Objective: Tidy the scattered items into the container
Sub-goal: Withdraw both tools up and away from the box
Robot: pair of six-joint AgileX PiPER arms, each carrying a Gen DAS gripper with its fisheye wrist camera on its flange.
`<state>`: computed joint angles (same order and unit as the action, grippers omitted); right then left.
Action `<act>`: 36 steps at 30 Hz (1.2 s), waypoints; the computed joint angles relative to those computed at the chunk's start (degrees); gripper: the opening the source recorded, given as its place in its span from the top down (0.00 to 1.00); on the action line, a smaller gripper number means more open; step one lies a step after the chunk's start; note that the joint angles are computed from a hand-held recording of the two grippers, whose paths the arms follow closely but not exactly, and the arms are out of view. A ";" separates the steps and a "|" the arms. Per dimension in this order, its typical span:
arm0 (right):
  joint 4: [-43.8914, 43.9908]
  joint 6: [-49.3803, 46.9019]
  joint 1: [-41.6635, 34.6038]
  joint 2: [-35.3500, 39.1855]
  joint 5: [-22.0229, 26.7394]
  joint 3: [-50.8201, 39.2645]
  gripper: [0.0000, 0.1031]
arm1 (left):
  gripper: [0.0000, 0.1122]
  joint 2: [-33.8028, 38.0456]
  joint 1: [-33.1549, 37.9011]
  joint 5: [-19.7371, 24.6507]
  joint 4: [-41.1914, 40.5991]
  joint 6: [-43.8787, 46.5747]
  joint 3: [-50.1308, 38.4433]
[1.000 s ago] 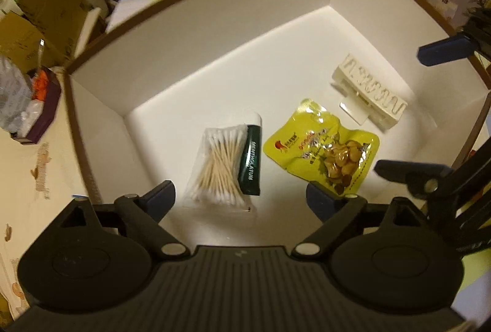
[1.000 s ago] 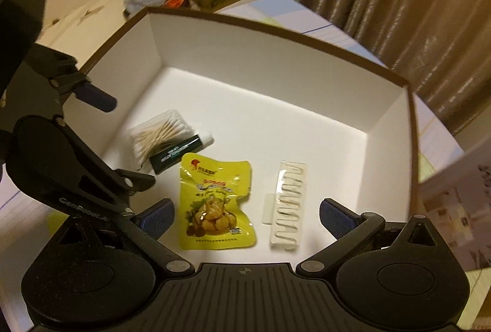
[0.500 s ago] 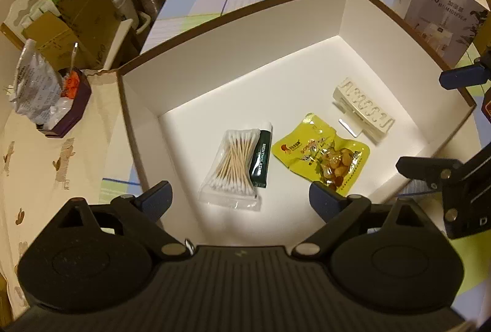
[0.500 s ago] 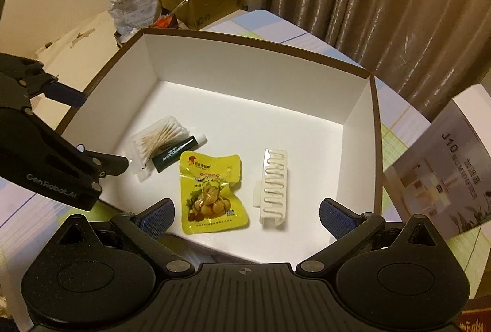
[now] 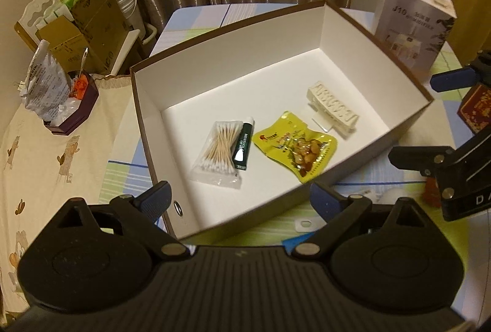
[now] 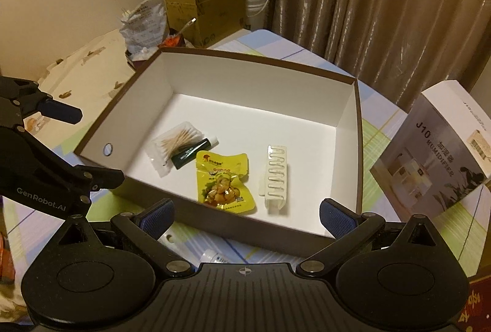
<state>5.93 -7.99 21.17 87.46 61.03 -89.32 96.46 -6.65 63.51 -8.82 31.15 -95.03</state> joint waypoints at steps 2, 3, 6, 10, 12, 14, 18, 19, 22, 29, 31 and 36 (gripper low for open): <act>0.38 -0.25 -0.17 -1.75 -0.25 1.32 0.00 | 0.15 -2.14 0.11 -0.43 -0.40 -0.05 2.01; 0.68 -0.45 -0.29 -2.72 -0.46 2.09 0.00 | 0.15 -3.16 0.18 -0.64 -0.58 -0.03 2.97; 1.95 -1.23 -0.83 -5.69 -0.86 4.30 0.00 | 0.15 -6.65 0.35 -1.47 -1.20 0.20 6.19; 3.19 -2.85 -1.43 -9.48 -0.95 6.91 0.00 | 0.15 -11.26 0.93 -1.94 -2.60 0.95 10.30; 4.38 -4.25 -2.18 -11.67 -0.91 8.42 0.00 | 0.15 -13.67 1.31 -2.34 -3.09 1.46 12.57; 6.29 -5.87 -3.53 -13.90 -0.76 10.05 0.00 | 0.15 -16.22 1.71 -2.78 -3.44 1.98 15.04; 9.54 -8.90 -6.59 -18.64 -0.71 14.02 0.00 | 0.15 -20.93 3.03 -3.42 -4.82 3.69 19.78; 10.00 -9.51 -7.29 -19.95 -0.68 15.21 0.00 | 0.15 -22.14 3.40 -3.56 -5.20 4.29 21.12; 10.67 -10.82 -9.29 -23.74 -0.33 18.69 0.00 | 0.15 -25.26 4.61 -3.62 -6.36 6.01 24.89; 13.89 -15.05 -15.94 -32.63 1.33 27.60 0.00 | 0.15 -30.85 7.07 -3.21 -9.35 10.05 32.77; 13.49 -15.03 -16.70 -34.99 1.49 29.81 0.00 | 0.15 -32.10 7.22 -3.48 -9.79 10.75 34.99; 12.43 -14.51 -17.93 -40.13 1.81 34.75 0.00 | 0.15 -34.31 8.03 -3.20 -11.75 14.22 40.34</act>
<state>18.35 -22.51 3.25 47.33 62.84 -54.57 62.15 1.39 60.31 -20.57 45.37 -54.69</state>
